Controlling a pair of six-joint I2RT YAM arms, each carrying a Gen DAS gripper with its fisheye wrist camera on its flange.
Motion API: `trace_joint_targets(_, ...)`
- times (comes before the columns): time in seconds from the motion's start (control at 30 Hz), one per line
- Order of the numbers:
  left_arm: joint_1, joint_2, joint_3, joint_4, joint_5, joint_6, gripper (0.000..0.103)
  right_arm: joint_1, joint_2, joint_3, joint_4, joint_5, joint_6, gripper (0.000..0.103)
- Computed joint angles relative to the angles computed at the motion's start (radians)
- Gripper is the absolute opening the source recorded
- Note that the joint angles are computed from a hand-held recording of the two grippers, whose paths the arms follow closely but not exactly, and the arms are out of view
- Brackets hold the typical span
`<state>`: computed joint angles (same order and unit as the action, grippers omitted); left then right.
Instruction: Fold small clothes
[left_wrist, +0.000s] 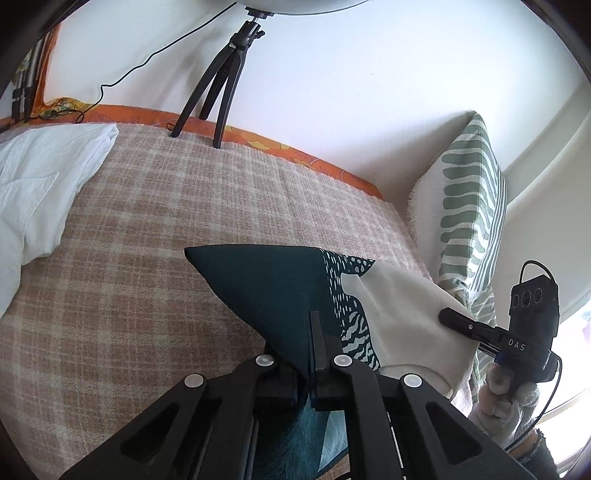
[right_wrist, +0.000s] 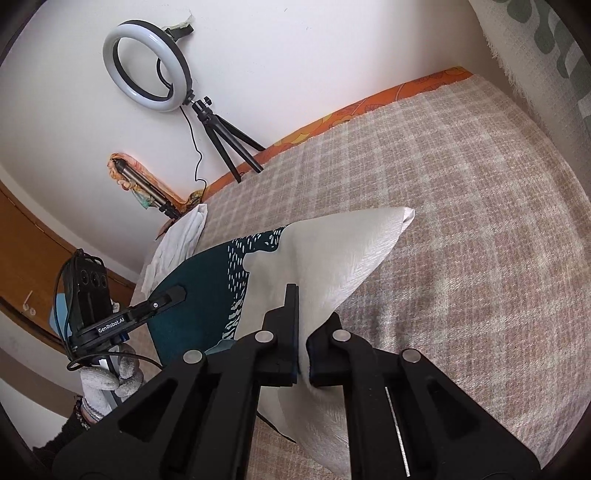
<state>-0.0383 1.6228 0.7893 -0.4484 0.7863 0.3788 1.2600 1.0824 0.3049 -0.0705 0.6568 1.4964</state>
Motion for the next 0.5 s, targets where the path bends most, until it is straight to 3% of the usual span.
trace_joint_targets(0.23,0.101,0.008,0.098,-0.141,0.038,0.116,0.0,-0.03,0.106,0.169,-0.053,-0.003,-0.086,0.005)
trace_joint_targets(0.5,0.237,0.129,0.311,-0.339,0.071,0.286,0.0,-0.072,0.293,0.381,-0.055,-0.02,-0.188,0.005)
